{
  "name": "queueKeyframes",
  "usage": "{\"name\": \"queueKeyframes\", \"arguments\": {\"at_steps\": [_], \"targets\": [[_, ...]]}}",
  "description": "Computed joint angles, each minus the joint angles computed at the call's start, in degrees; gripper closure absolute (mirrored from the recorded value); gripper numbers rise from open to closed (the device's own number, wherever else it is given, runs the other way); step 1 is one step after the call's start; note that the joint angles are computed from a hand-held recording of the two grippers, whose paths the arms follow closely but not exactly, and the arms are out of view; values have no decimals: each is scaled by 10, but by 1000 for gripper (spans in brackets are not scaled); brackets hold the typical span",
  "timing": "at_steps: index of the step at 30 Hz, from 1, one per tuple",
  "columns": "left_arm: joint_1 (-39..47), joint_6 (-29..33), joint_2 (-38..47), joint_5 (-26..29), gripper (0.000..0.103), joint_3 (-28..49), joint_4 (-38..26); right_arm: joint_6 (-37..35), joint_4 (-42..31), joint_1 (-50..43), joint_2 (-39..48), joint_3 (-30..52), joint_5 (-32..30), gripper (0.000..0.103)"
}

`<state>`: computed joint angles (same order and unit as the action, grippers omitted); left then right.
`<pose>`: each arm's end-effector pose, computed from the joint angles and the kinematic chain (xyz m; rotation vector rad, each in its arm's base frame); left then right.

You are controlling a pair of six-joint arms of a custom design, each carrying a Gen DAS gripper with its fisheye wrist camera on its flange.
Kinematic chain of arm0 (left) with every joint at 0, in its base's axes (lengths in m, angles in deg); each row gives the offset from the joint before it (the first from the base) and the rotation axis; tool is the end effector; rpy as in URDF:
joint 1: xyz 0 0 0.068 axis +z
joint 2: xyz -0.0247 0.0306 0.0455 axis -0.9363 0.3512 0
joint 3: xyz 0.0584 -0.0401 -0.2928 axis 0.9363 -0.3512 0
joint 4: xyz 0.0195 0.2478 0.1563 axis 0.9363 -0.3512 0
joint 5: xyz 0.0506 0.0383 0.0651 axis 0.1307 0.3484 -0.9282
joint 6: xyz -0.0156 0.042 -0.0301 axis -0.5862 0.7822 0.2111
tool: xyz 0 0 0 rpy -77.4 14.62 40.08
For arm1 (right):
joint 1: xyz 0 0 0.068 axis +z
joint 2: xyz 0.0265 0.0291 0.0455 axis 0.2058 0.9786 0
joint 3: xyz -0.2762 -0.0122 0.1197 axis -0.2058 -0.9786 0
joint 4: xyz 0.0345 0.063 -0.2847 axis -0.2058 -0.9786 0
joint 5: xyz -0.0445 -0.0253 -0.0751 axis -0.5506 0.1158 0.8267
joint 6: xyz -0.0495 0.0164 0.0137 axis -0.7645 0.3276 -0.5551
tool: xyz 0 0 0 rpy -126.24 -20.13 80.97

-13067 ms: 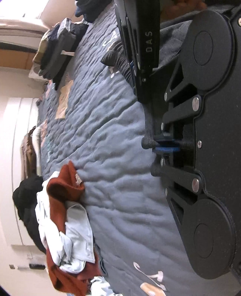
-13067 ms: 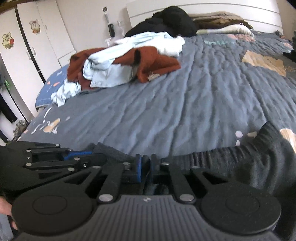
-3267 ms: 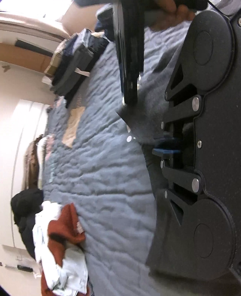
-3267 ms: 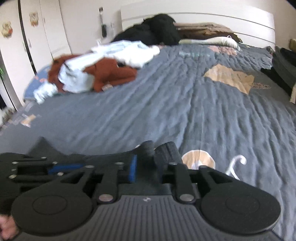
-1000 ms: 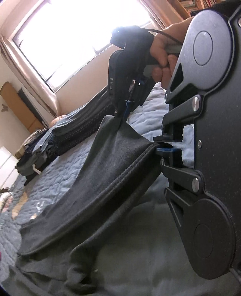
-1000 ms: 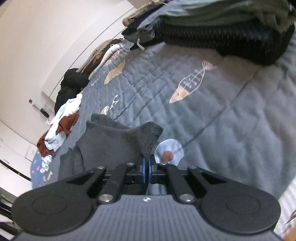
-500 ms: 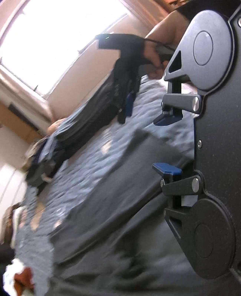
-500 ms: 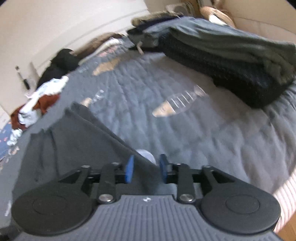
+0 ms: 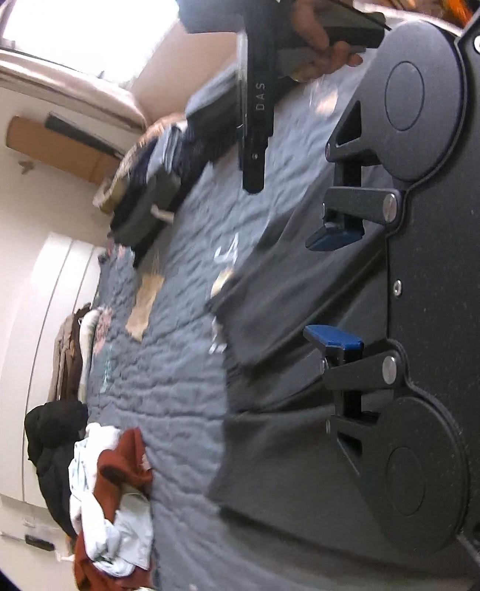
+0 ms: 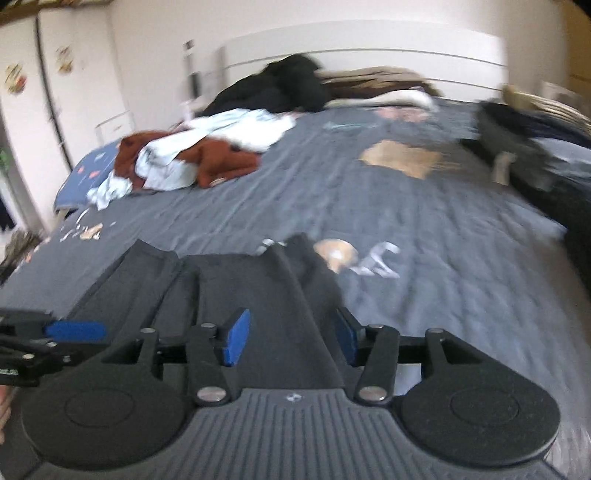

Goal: Fold clothes

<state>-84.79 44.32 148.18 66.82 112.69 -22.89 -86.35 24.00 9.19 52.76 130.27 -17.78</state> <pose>0.2419 -0.0737 0.2950 0.1687 2.2309 -0.4864 0.3117 0.0017 0.2842 -0.4607 2.2238 0.3978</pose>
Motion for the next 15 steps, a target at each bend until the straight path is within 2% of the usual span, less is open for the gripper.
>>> {"name": "queueKeyframes", "arguments": {"at_steps": [5, 8, 15], "targets": [[36, 32, 120, 3, 59, 39, 71, -16, 62, 75, 152, 82, 55, 52], [50, 31, 166, 7, 59, 50, 96, -10, 97, 92, 205, 102, 71, 52], [49, 54, 231, 3, 61, 61, 137, 10, 130, 102, 265, 122, 68, 53]]}}
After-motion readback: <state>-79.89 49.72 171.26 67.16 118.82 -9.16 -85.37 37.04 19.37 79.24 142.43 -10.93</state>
